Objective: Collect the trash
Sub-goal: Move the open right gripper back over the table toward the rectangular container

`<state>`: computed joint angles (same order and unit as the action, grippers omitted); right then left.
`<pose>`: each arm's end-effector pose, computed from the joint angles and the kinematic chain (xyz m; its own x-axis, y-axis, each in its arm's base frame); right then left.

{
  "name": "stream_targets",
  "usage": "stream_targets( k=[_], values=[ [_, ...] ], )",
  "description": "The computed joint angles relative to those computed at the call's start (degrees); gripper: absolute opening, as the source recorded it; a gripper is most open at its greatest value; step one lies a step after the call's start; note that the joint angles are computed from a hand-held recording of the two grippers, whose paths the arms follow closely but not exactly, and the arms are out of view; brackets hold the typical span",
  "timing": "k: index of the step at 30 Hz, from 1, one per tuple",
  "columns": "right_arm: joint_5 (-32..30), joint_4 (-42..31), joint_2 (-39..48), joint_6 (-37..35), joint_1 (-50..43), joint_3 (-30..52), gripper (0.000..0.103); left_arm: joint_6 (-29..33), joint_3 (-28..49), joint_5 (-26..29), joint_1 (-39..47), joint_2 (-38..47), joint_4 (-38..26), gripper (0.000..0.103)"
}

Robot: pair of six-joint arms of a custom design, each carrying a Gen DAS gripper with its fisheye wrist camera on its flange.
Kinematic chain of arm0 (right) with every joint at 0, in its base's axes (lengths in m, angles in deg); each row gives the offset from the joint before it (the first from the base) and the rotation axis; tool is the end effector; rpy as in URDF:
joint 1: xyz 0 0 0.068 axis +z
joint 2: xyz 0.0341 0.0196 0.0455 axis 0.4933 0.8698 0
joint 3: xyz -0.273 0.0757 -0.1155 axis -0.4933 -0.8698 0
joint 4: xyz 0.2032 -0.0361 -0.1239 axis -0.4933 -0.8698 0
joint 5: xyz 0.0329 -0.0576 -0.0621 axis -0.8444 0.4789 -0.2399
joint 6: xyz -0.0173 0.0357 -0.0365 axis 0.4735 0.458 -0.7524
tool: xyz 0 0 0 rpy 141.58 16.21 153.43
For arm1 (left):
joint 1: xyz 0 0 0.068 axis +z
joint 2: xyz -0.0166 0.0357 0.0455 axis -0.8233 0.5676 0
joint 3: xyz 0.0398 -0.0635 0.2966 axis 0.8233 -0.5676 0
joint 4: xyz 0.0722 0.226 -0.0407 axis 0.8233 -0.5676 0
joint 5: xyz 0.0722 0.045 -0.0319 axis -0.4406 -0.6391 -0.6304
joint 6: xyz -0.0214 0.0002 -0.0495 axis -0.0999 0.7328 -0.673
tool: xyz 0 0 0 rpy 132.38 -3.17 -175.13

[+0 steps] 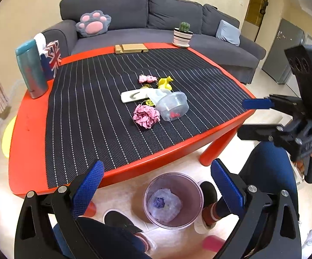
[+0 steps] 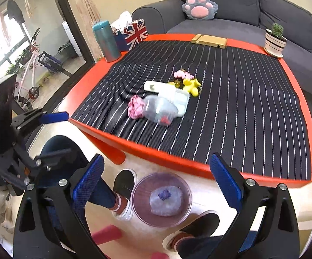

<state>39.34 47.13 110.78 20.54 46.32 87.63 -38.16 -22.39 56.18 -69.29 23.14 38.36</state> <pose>0.1982 0.0596 0.1345 -0.8066 0.0595 -0.5881 -0.0557 0.9828 0.1758 0.2828 -0.0860 0.1175 -0.5651 0.5240 -0.6373 0.7452 0.6556 -0.1218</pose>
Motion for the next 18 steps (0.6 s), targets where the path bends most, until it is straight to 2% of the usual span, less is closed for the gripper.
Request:
stream_targets(
  k=[8,18],
  values=[
    [-3.17,-3.95,4.36,-4.82,-3.69,7.44,0.097,-0.09,1.65,0.06,0.11,0.12,-1.69,0.095],
    [-6.52,-6.08,16.11,-10.55,-6.31,16.61,0.096,-0.26,2.60,0.29,0.26,0.10,-2.59,0.095]
  ],
)
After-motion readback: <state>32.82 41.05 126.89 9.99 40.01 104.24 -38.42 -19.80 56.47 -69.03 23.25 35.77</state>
